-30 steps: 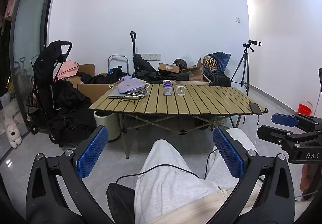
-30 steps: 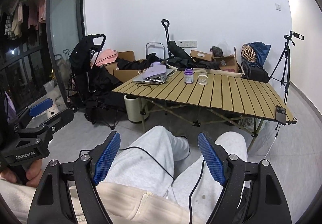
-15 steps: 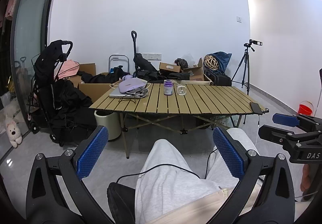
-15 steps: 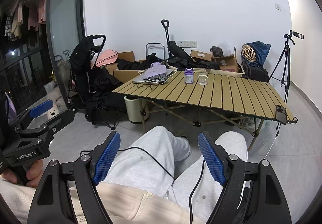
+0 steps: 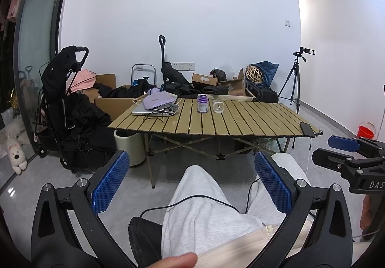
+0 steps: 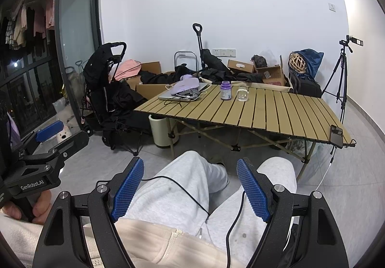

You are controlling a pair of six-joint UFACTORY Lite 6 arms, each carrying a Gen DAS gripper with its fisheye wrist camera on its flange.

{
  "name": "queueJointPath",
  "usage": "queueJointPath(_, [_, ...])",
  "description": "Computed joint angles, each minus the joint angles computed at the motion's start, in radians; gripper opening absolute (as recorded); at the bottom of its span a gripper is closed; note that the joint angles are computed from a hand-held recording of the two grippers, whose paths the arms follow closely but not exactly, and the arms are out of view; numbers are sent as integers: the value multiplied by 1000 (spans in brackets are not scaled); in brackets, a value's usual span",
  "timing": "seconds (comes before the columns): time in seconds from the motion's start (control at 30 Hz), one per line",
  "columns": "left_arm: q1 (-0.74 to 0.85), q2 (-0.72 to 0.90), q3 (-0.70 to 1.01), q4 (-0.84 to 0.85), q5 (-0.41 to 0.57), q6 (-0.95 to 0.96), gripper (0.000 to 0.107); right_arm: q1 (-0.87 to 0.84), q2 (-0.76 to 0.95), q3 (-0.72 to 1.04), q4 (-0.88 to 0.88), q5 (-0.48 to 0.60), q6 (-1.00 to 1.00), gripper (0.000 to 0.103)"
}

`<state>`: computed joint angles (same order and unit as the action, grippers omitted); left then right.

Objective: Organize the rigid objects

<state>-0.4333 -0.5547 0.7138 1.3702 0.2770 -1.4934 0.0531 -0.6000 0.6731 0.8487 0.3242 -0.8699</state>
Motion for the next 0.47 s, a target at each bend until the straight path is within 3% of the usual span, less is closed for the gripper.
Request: queueJointPath(0.47, [4,0,-2,22,-2,-15,103,2,-1,-8,23,1,-16,85])
